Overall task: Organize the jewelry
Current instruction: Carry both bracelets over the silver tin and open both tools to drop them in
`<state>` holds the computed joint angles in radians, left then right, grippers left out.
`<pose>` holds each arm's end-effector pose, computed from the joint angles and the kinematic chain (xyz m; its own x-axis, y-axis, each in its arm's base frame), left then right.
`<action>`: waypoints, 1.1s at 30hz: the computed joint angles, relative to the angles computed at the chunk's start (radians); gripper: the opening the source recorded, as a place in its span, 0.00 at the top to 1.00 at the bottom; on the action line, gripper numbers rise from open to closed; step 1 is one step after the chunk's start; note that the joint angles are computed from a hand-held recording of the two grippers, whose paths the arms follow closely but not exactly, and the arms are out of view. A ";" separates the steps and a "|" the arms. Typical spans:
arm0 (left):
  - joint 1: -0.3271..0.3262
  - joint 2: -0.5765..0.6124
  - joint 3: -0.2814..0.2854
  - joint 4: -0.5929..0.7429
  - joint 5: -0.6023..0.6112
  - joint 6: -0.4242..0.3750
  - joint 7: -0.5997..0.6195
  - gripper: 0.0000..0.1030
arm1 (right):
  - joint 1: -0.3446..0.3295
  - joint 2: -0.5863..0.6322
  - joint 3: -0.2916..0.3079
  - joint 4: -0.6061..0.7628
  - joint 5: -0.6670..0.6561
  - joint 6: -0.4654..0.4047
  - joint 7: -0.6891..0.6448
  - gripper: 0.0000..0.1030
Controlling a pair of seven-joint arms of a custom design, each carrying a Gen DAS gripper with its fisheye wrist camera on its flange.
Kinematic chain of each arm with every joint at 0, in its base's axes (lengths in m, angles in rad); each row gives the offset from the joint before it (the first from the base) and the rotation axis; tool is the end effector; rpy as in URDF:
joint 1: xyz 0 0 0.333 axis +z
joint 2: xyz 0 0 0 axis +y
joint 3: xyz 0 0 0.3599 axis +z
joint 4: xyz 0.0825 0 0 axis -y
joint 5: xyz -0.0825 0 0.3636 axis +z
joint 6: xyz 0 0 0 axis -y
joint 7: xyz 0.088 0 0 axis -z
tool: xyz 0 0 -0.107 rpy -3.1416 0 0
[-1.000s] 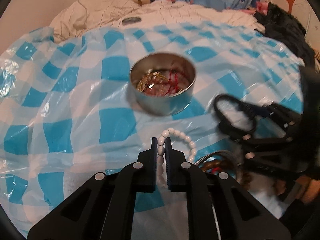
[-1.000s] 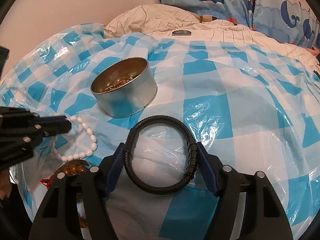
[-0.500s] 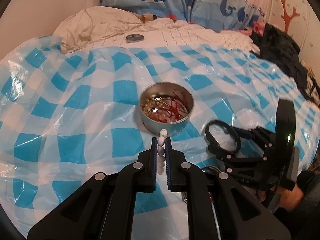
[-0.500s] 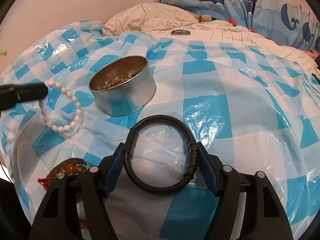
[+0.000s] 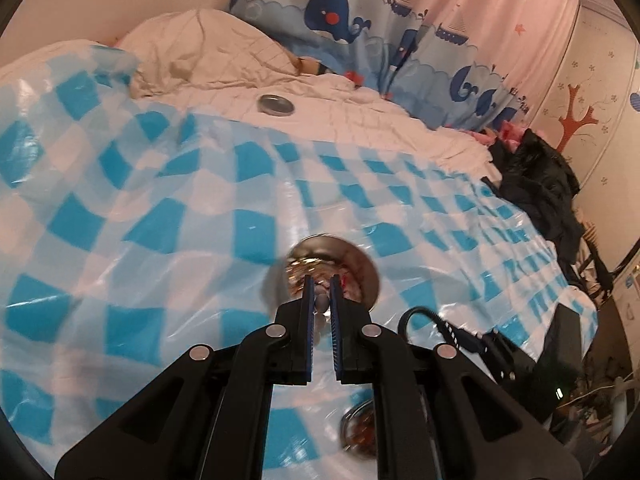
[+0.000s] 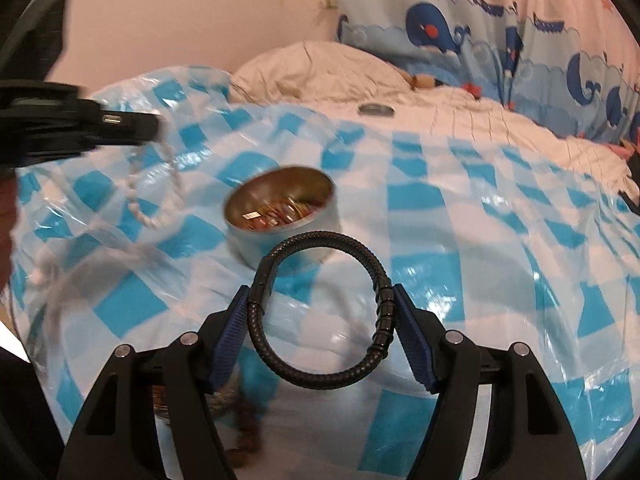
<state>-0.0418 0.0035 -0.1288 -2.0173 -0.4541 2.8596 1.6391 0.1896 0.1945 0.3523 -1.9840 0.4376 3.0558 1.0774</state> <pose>0.5787 -0.0752 0.5977 -0.0116 -0.9368 0.3497 -0.6893 -0.2459 -0.6815 0.5638 0.2808 0.5282 0.5640 -0.8246 -0.0445 -0.5317 -0.3214 -0.7836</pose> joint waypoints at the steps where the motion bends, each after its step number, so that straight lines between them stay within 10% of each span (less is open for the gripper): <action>1: -0.004 0.019 -0.005 0.020 -0.049 0.003 0.044 0.94 | -0.016 -0.003 0.022 0.002 0.026 -0.002 -0.026 0.35; 9: 0.000 0.173 -0.046 0.174 -0.245 -0.011 0.120 0.93 | -0.004 -0.010 0.012 0.031 0.132 -0.047 -0.118 0.35; 14: -0.124 0.221 0.122 0.209 0.240 -0.079 -0.344 0.83 | 0.026 0.004 -0.024 0.061 0.137 -0.067 -0.124 0.35; 23: -0.116 0.121 0.155 0.117 0.623 -0.050 -0.641 0.40 | 0.097 0.136 -0.057 0.261 -0.029 -0.127 -0.055 0.35; 33: -0.042 0.087 0.100 0.075 0.949 -0.171 -0.799 0.33 | 0.123 0.227 -0.094 0.369 -0.262 -0.199 0.136 0.32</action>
<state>-0.0835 0.0908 -0.0291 -1.9425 0.4945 2.6883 0.8404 0.3121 0.4220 0.2580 -1.6153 0.1753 2.8573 1.2132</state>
